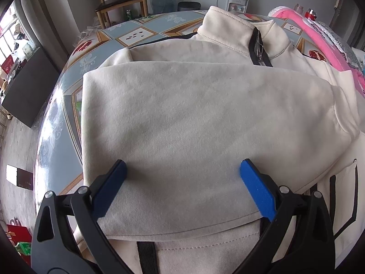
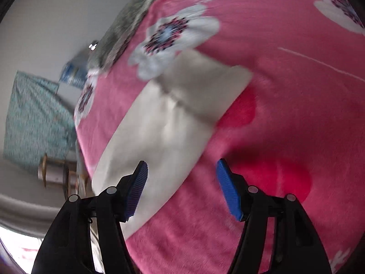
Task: Fold large clothes
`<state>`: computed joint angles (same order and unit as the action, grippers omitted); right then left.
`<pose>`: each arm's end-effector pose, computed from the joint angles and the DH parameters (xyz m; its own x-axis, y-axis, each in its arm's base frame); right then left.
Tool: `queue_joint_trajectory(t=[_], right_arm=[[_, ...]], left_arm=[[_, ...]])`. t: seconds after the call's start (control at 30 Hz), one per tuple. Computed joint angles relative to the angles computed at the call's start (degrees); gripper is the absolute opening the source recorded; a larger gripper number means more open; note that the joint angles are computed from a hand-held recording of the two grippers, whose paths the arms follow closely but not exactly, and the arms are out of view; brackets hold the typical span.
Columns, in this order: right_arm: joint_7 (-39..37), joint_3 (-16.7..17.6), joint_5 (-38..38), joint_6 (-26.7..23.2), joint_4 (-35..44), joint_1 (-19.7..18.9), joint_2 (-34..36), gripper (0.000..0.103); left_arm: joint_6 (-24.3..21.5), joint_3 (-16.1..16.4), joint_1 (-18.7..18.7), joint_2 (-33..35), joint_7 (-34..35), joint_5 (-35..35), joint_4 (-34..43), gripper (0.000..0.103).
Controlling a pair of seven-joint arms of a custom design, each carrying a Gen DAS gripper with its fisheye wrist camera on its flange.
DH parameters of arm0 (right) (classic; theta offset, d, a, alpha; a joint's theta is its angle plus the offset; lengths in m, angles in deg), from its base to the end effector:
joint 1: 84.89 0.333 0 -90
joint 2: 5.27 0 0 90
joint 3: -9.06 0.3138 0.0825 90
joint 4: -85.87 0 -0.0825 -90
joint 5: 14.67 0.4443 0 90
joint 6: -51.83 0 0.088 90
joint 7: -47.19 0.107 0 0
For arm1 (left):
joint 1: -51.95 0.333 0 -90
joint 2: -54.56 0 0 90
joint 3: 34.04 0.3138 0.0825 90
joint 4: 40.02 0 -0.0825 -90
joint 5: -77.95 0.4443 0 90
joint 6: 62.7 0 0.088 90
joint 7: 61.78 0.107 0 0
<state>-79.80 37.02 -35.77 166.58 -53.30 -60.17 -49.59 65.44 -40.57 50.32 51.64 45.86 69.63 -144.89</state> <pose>0.2571 0.3421 0.5616 -0.7712 -0.1071 -0.6275 0.0557 0.9706 -0.2342 0.6372 -0.0971 0.5822 -0.3781 -0.9258 -0.0024 -0.8236 0.3375 -0.4559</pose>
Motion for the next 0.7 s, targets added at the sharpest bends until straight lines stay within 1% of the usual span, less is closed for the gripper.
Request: queue_joint_trajectory(t=[0.07,0.1,0.13,0.17,0.2,0.23,0.27,0.37,0.43,0.53,0.6,0.63,0.67,0.7], right_arm=[[1.00,-0.34,-0.94,1.89,-2.46,-0.40,-1.80,0.061],[0.57,-0.43,-1.40,1.54,-2.70,-0.80,-1.92,0.060],[-0.07,-0.57,-1.63,0.88,-2.60,-1.09,-1.84,0.054],[-1.26,-0.85,-1.60,-0.72,-1.96,-1.39,-1.20,0.043],[-2.09,-0.94,-1.32,-2.32,-1.20,-1.49,-0.54,0.037],[-3.20,-1.20,-1.08,-4.06,-0.35,-1.49,0.04,0.022],[-4.04,-1.22,-1.54,-4.85,0.12,-1.47,0.01,0.013],[-6.53,0.62,-5.84,-7.67,4.36,-2.87,1.45,0.011],[-10.09,2.48,-10.02,-10.93,10.18,-4.13,3.97,0.011],[-18.76,5.86,-18.48,-16.21,23.14,-6.54,11.21,0.011],[-23.62,7.50,-24.20,-17.77,30.58,-7.40,16.22,0.011],[-25.94,8.38,-27.17,-18.24,34.45,-7.65,19.08,0.011],[-28.39,8.70,-30.04,-16.62,38.35,-7.55,22.09,0.011],[-31.08,9.67,-33.33,-16.33,42.79,-7.69,25.87,0.011]], left_arm=[[-0.22,-0.01,-0.01,0.15,-0.27,0.16,0.23,0.097],[-0.19,-0.02,-0.01,0.17,-0.33,0.20,0.25,0.097],[0.00,-0.03,-0.02,0.14,-0.35,0.20,0.16,0.097],[0.41,-0.03,-0.03,0.01,-0.25,0.12,-0.11,0.097],[0.69,-0.01,-0.04,-0.15,-0.11,0.01,-0.34,0.097],[1.03,0.02,-0.05,-0.27,0.16,-0.10,-0.58,0.097],[1.33,0.04,-0.06,-0.36,0.44,-0.21,-0.79,0.097],[1.18,0.04,-0.09,-0.28,0.56,-0.24,-0.66,0.097],[1.17,0.05,-0.10,-0.25,0.78,-0.37,-0.62,0.097],[1.00,0.04,-0.11,-0.20,0.86,-0.35,-0.50,0.097],[-0.29,0.04,-0.09,0.09,0.53,-0.37,0.29,0.097],[-0.48,0.22,-0.05,-0.17,1.29,-2.13,0.32,0.097],[0.49,0.43,-0.02,-0.95,2.60,-4.20,-0.39,0.097],[2.23,0.52,-0.10,-1.97,4.04,-5.59,-1.47,0.097]])
